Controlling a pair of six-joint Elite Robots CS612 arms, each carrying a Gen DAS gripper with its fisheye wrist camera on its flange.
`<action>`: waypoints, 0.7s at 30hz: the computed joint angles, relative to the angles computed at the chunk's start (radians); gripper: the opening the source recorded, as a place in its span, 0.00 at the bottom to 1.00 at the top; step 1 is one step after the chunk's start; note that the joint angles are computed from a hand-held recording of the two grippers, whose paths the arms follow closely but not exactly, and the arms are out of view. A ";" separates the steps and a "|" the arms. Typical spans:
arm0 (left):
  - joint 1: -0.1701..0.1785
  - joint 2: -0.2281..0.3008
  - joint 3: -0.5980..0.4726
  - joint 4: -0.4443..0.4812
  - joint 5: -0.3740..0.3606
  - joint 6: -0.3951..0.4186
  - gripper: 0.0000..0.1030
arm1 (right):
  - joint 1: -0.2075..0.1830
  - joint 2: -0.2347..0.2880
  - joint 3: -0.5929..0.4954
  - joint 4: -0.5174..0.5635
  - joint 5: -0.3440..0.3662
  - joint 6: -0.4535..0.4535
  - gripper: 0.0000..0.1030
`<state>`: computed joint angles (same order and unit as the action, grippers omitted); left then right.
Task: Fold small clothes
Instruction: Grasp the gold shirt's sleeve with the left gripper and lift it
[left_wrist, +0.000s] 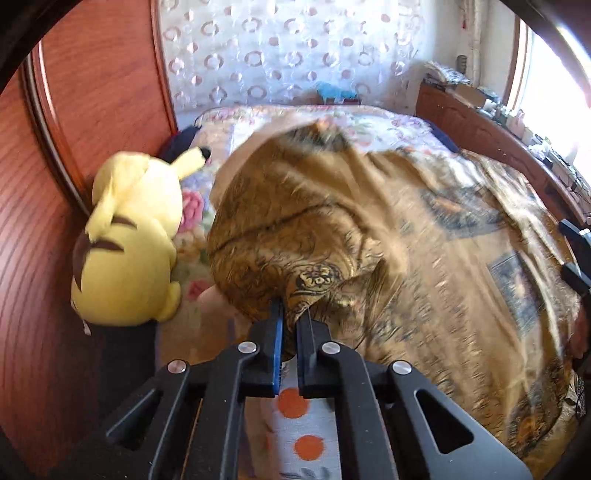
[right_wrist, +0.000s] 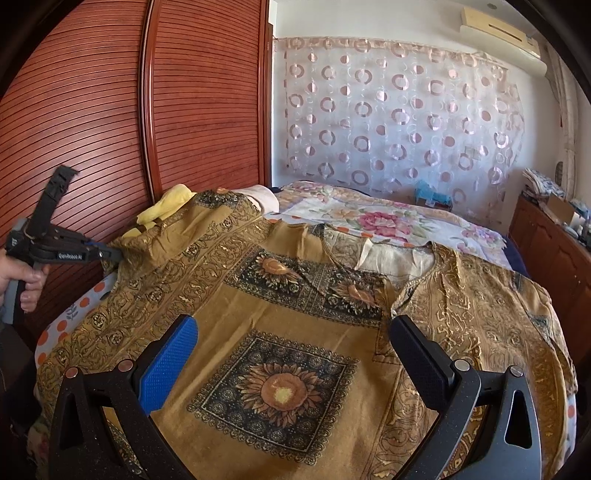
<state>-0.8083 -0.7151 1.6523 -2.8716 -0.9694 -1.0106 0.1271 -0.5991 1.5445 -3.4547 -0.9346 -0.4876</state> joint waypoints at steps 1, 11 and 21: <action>0.000 -0.003 -0.006 0.001 0.008 0.019 0.06 | -0.001 0.000 0.000 0.003 0.000 0.001 1.00; -0.028 0.020 -0.142 -0.069 -0.010 0.250 0.07 | -0.014 -0.006 0.001 0.028 -0.018 0.009 1.00; -0.062 0.000 -0.093 -0.121 0.070 0.219 0.75 | -0.022 -0.016 0.000 0.058 -0.012 0.030 1.00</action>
<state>-0.8707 -0.7147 1.5590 -2.9926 -0.8998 -0.7915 0.1055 -0.6152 1.5441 -3.3969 -0.9465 -0.4572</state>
